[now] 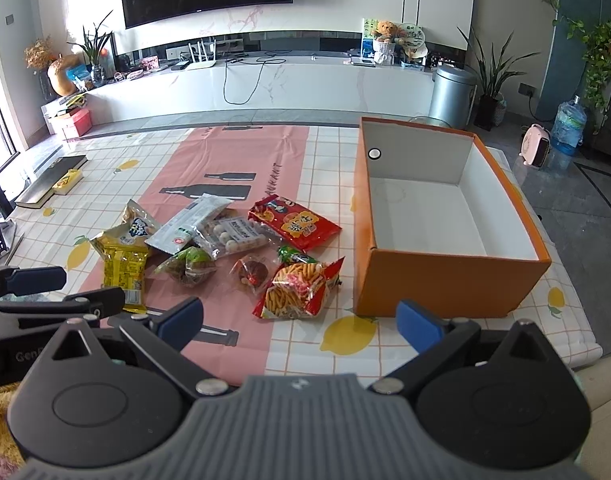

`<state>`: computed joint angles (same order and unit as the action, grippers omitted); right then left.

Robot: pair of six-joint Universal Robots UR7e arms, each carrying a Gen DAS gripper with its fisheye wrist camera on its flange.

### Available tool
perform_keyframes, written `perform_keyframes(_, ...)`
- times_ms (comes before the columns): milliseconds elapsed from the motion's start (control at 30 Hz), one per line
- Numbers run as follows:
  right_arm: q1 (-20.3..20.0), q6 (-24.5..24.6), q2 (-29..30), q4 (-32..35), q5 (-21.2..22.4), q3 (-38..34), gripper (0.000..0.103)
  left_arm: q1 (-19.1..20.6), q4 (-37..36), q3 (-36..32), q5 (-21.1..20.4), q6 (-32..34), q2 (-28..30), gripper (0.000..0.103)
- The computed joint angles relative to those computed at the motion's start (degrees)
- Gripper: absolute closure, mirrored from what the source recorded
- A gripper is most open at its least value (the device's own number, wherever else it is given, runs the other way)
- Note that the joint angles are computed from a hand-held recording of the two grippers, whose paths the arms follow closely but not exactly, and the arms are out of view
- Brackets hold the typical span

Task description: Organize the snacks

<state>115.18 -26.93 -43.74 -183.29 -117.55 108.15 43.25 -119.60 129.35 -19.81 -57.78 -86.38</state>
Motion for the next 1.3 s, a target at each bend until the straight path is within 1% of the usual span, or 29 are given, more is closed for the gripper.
perform_keyframes(1300,0.24,-0.28,0.35,-0.09,-0.2,-0.09,0.004,0.02,-0.3,0.35,-0.16,0.19,-0.41,0.028)
